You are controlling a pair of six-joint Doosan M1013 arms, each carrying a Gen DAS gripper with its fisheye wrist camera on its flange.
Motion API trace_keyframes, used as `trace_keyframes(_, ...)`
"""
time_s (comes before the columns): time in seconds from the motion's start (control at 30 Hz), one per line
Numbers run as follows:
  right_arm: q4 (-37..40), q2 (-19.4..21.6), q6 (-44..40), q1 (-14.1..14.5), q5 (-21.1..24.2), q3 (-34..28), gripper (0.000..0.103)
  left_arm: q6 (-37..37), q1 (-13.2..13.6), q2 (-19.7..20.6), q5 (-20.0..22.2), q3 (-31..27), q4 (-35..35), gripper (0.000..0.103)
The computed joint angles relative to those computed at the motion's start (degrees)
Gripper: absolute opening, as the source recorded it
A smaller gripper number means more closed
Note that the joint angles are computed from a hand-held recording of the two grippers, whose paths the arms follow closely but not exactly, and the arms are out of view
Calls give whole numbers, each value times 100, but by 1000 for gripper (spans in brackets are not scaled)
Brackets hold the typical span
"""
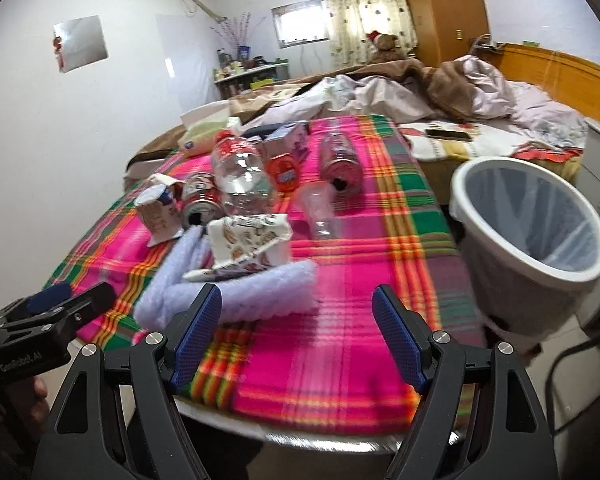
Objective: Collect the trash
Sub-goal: 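Grasp a white foam mesh sleeve with the left tool while the right tool grasps another, then carry both foam sleeves over the white bin and open both tools to drop them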
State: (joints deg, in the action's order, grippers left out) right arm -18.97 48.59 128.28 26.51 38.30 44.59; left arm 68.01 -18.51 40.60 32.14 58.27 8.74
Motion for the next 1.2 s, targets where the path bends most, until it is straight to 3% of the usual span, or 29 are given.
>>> trace_keyframes(0.13, 862, 184, -598, -77, 48, -287, 77, 466, 68, 114, 160, -175, -515, 97)
trace_keyframes(0.2, 1142, 273, -769, -95, 184, -436, 62, 705, 98, 172, 300, -267, -782, 97)
trace_keyframes(0.33, 1244, 277, -836, -93, 85, -402, 53, 1046, 122, 261, 423, -393, -1084, 97)
trace_keyframes(0.47, 1066, 223, -719, -88, -32, -303, 16, 1293, 145, 369, 565, -580, -1399, 97)
trace_keyframes(0.53, 808, 192, -548, -77, -46, -262, 6, 1441, 157, 418, 636, -664, -1587, 97)
trace_keyframes(0.67, 727, 195, -393, -113, -42, -272, 3, 1592, 163, 524, 771, -851, -1817, 92)
trace_keyframes(0.77, 641, 152, -262, -129, -114, -204, 3, 1666, 153, 639, 982, -1059, -1805, 78)
trace_keyframes(0.97, 220, 58, 34, -139, -241, -76, 3, 1615, 153, 786, 1281, -1288, -1751, 70)
trace_keyframes(1.13, 49, -8, 217, -174, -309, 24, 3, 1636, 151, 824, 1342, -1358, -1675, 52)
trace_keyframes(1.2, -46, -55, 352, -184, -386, 100, 3, 1683, 163, 839, 1381, -1385, -1737, 34)
